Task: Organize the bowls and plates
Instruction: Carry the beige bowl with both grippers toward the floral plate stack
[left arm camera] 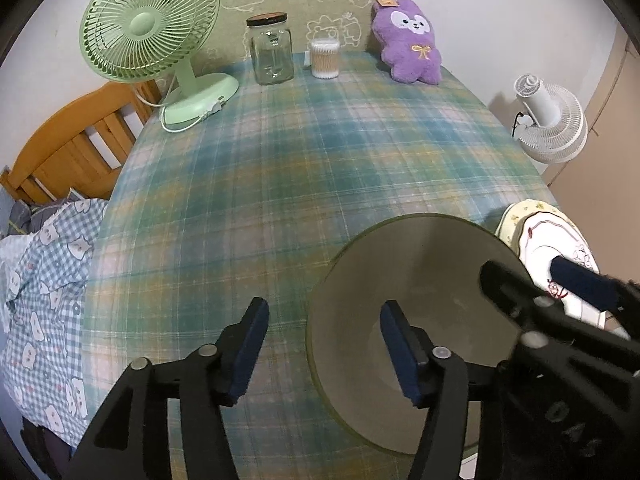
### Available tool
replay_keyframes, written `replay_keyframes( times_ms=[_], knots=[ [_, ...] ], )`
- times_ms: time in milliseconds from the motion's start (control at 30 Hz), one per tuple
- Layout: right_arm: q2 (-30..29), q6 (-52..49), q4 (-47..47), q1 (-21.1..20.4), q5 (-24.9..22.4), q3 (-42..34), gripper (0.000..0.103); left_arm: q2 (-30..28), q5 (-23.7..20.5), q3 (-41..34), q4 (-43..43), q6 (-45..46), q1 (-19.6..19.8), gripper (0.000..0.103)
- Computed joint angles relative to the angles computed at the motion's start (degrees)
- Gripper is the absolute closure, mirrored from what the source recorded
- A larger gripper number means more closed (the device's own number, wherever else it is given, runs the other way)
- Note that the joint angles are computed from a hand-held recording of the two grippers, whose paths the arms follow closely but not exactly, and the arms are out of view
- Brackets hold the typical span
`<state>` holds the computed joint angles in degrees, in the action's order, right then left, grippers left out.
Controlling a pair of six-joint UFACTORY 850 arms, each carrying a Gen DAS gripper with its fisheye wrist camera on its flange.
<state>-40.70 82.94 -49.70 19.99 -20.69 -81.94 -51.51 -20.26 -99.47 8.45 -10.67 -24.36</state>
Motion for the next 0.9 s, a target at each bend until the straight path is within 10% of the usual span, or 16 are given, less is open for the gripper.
replay_keyframes(
  times_ms=[467,900],
  knots=[
    [-3.7,-21.5,22.1,-2.7,5.3,-2.1,0.044,-3.4,-3.2,-3.2,-7.5,5.2,0.5,0.035],
    [-6.2,-47.5,48.5,-3.9,6.4,-4.2,0.068,-4.2,-3.8,-4.1,-13.6,11.7,0.5,0.06]
  ],
)
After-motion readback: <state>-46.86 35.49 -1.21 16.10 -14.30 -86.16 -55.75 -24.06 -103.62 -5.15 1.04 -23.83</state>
